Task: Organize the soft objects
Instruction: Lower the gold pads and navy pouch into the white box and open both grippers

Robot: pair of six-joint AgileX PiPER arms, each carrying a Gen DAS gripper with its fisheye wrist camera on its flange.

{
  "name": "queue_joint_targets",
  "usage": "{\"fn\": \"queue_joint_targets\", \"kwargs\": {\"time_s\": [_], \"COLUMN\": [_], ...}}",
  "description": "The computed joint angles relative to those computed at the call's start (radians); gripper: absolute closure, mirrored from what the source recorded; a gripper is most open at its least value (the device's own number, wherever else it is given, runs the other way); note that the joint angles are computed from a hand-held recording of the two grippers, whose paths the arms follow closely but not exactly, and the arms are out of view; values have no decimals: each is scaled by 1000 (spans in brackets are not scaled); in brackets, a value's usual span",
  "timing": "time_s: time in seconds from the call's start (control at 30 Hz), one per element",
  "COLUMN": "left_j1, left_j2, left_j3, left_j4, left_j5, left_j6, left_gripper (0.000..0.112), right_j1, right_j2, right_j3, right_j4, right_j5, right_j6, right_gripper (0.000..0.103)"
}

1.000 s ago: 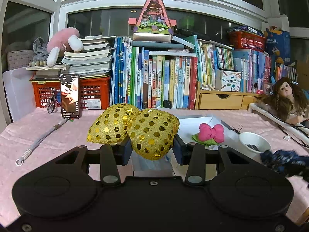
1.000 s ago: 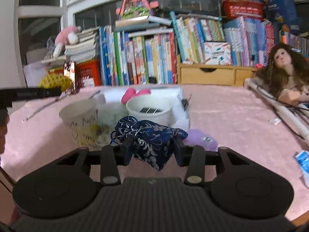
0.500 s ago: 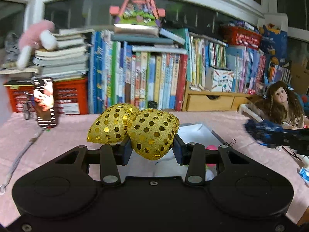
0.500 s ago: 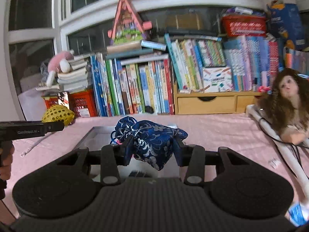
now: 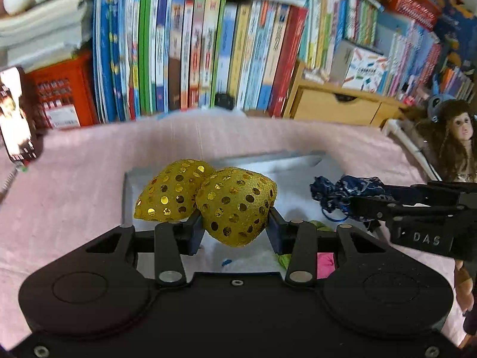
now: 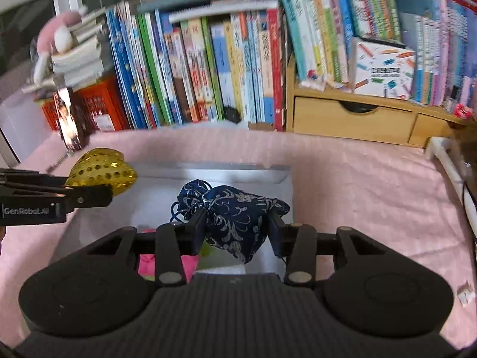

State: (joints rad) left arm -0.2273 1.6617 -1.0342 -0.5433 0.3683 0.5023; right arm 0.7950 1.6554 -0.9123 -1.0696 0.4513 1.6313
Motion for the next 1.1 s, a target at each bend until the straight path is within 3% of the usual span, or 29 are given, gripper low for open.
{"fn": "queue_joint_targets", "kwargs": {"time_s": [0.2,0.53,0.7,0.9,1.1], "left_j1": [2,5,-4,-1,-14], "left_j2": [118,188,197,170,70], "left_j3": [-82,-136,-149,-144,-65], "left_j4": [25,41,65,80,105], "left_j5": [45,95,99,109,50], "left_j6": [-51,-60,-88,-106,-96], "left_gripper": [71,71,67,60,40], "right_j1": [-44,-98,-97,-95,-76], "right_j2": [88,136,140,111,41], "right_j3": [-74,-80,-89,-63,-16], "right_j4": [157,316,335,288,195], "right_j5": [-20,-75,-70,-89,-99], "right_j6": [-184,-342,-366,-297,-198], "right_gripper": [56,55,54,40,33]}}
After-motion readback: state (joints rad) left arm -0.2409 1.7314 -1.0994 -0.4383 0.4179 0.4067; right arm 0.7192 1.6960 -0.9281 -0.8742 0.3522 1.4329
